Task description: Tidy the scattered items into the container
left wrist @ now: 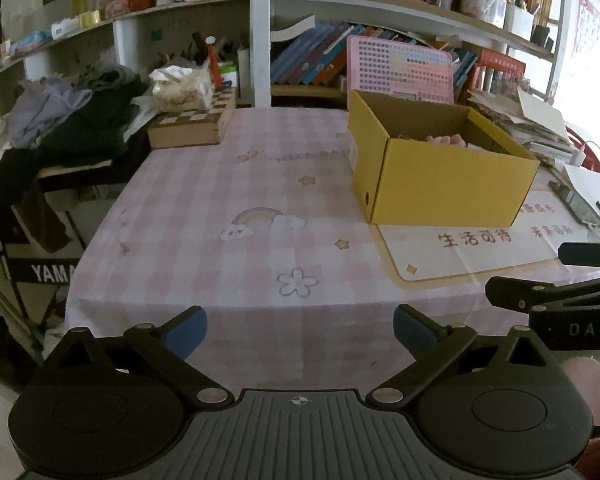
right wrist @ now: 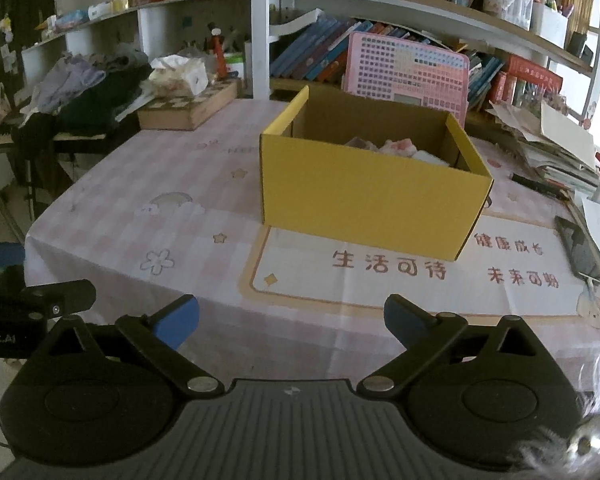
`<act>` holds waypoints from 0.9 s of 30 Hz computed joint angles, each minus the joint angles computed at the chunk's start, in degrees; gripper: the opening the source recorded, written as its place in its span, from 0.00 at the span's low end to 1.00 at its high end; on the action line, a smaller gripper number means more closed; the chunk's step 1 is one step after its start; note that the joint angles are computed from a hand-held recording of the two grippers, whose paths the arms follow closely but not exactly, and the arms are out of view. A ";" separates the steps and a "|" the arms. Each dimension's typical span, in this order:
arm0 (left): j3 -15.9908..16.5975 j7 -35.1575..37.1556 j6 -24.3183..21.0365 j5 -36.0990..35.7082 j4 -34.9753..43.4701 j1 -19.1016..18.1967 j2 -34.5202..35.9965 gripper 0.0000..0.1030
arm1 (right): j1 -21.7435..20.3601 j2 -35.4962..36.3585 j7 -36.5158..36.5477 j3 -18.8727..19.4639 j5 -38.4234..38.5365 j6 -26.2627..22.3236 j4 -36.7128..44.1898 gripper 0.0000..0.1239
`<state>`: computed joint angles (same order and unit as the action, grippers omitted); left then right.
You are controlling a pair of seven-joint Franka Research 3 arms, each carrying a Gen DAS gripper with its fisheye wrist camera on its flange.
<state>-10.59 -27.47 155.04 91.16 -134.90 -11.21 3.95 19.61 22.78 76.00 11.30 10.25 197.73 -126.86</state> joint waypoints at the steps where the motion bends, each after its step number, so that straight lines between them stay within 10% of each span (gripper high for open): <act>1: -0.01 0.03 0.01 -0.02 -0.04 -0.02 -0.03 0.99 | 0.36 -0.09 -0.04 -0.29 0.28 -0.10 -0.11 0.81; 27: 0.77 1.28 2.69 -1.15 0.76 0.81 0.99 1.00 | 2.22 0.03 -1.47 -1.69 2.69 -1.48 0.73 0.81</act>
